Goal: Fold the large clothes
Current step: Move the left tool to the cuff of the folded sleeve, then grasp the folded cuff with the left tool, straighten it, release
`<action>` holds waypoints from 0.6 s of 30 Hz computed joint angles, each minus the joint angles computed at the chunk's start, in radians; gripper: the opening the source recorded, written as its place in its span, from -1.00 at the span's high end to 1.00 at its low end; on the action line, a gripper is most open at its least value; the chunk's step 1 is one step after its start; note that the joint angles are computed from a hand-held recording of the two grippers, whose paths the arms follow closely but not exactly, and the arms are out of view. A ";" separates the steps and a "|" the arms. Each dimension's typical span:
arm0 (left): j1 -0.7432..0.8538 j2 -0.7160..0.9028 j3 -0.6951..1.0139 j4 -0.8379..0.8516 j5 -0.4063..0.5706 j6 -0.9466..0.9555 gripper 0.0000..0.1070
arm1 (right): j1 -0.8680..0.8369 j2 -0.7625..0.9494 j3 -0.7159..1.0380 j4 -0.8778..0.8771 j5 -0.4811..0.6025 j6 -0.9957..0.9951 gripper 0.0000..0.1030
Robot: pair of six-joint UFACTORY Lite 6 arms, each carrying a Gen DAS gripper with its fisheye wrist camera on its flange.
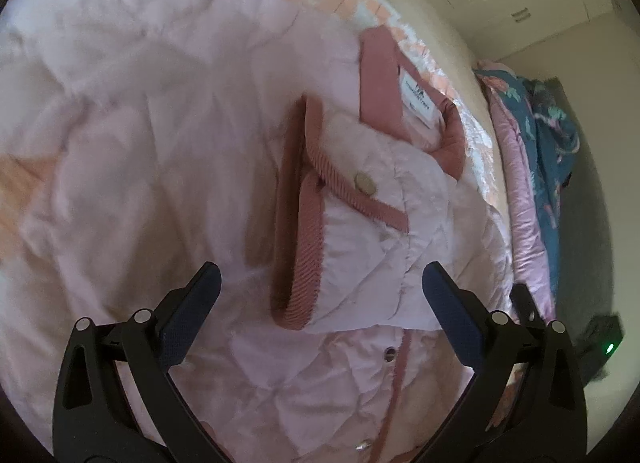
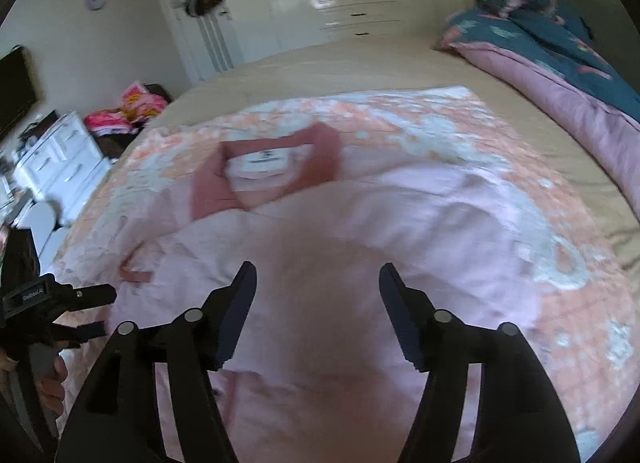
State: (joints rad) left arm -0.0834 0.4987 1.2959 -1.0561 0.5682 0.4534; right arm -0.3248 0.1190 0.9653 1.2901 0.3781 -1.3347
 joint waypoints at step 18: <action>-0.074 -0.033 0.202 0.239 -0.073 -0.154 0.79 | -0.440 0.056 0.104 -0.072 0.196 0.008 -0.50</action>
State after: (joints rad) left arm -0.1574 0.4655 1.4979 -0.8167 0.4952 0.2991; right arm -0.7649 0.1751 1.0696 1.2186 0.5736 -1.3267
